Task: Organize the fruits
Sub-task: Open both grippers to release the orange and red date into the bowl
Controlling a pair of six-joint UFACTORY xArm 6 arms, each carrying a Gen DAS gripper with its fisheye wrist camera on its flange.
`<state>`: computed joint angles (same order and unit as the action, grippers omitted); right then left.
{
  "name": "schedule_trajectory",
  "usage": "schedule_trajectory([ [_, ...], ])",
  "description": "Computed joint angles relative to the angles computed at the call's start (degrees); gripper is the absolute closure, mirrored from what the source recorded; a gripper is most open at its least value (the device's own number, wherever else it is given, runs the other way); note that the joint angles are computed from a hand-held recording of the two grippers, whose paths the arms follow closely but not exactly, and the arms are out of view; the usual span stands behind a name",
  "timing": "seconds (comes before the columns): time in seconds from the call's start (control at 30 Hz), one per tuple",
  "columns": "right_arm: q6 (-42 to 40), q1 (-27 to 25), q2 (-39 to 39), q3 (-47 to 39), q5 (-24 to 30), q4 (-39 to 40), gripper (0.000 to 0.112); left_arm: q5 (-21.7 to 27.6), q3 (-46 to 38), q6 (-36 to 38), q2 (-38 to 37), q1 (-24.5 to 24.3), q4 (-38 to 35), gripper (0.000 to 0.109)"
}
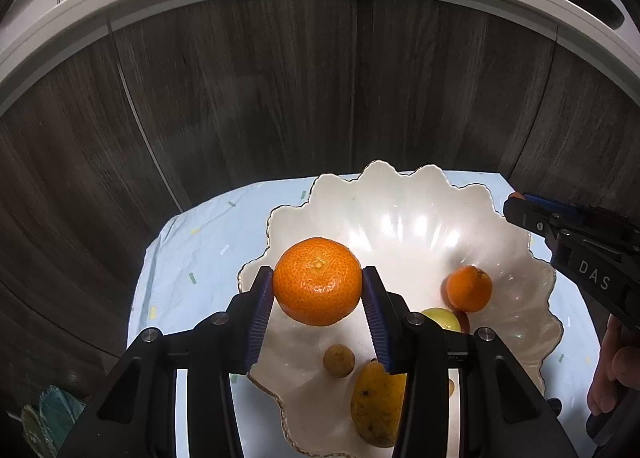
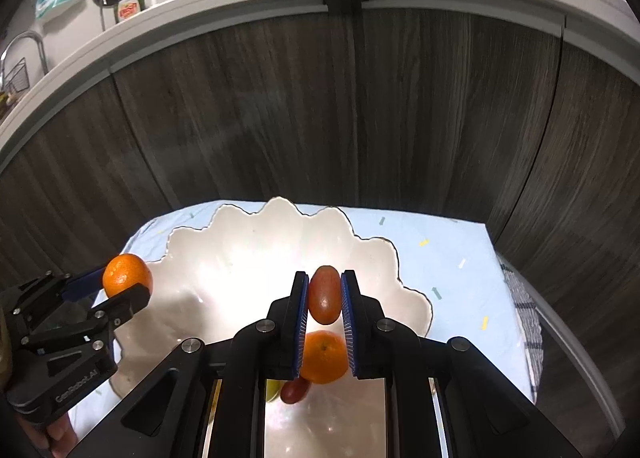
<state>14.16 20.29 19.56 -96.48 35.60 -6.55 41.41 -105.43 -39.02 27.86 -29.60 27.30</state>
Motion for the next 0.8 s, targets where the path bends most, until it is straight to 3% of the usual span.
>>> schedule_trajectory([
  [0.43, 1.0, -0.1, 3.4, -4.3, 4.1, -0.3, 0.091, 2.6, -3.2, 2.2, 2.5, 0.0, -2.7, 0.063],
  [0.47, 1.2, 0.0, 3.5, -4.5, 4.4, -0.7, 0.087, 2.7, -3.2, 2.1, 2.5, 0.0, -2.6, 0.057],
  [0.5, 2.0, 0.0, 3.3, -4.4, 4.4, -1.7, 0.075, 2.5, -2.8, 1.5, 2.3, 0.0, -2.1, 0.052],
  [0.53, 2.9, 0.1, 3.2, -4.2, 4.1, -2.8, 0.065, 2.4, -2.5, 0.7, 2.1, -0.1, -1.2, 0.039],
  [0.57, 4.0, 0.2, 2.7, -3.7, 3.5, -4.3, 0.063, 1.7, -1.7, -0.4, 1.6, -0.1, 0.0, 0.035],
  [0.7, 4.5, 0.2, 2.2, -3.2, 3.2, -5.4, 0.057, 1.6, -1.4, -0.2, 1.1, -0.1, 0.5, 0.035],
  [0.8, 6.1, 0.1, 1.1, -2.1, 2.4, -7.2, 0.041, 1.6, -0.8, -1.1, 0.4, 0.0, 1.3, 0.025],
])
